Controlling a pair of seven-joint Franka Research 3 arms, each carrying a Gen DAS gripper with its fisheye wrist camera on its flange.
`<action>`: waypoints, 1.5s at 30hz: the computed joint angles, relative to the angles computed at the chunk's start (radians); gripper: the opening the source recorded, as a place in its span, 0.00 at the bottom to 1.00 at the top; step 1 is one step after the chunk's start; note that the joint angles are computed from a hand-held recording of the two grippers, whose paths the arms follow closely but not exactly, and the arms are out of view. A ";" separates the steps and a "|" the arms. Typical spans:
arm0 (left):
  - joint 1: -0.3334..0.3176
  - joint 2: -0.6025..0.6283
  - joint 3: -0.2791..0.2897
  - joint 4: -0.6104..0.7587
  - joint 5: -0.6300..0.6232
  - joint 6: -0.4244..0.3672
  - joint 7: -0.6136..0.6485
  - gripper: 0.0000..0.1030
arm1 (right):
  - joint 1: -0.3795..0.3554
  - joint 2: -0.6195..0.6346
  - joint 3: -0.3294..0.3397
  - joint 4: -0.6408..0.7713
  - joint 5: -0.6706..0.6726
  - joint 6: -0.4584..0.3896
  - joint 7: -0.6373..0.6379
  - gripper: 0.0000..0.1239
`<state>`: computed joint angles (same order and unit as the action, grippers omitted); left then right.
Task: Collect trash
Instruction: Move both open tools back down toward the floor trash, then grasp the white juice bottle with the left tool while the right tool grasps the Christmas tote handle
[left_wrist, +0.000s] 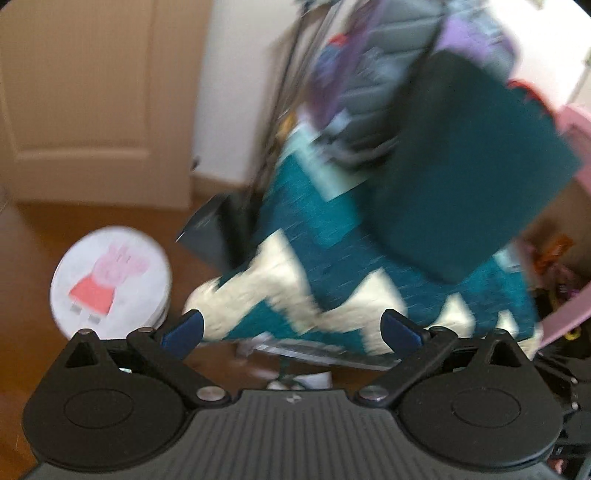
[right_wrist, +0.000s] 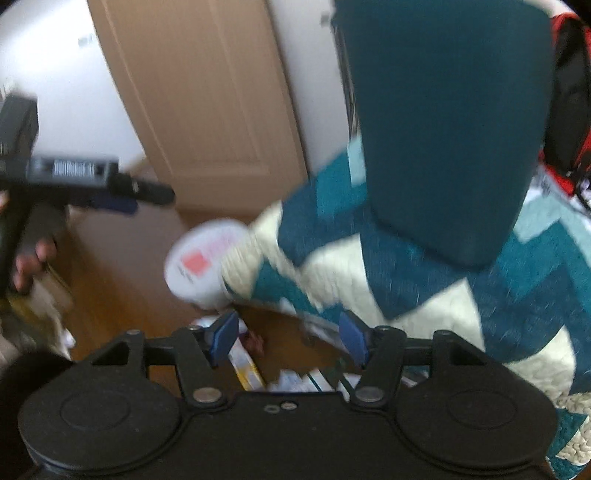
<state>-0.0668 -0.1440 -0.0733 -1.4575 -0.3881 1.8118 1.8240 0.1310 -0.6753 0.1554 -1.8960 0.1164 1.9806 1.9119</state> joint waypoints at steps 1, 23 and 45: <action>0.005 0.002 0.000 -0.036 0.020 0.019 -0.001 1.00 | -0.001 0.000 0.007 -0.025 -0.005 -0.002 0.001 0.49; 0.054 0.206 -0.042 -0.410 0.398 0.165 -0.100 0.99 | 0.086 0.199 -0.036 -0.447 0.190 0.142 0.225 0.47; 0.056 0.419 -0.068 -0.417 0.479 0.231 -0.318 0.83 | 0.103 0.475 -0.072 -0.480 0.206 0.297 0.402 0.47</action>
<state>-0.0104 0.2746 -0.1413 -1.8748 0.0908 2.0427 1.5055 0.2345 -0.2007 0.0830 -2.3755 0.3223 2.2778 2.3137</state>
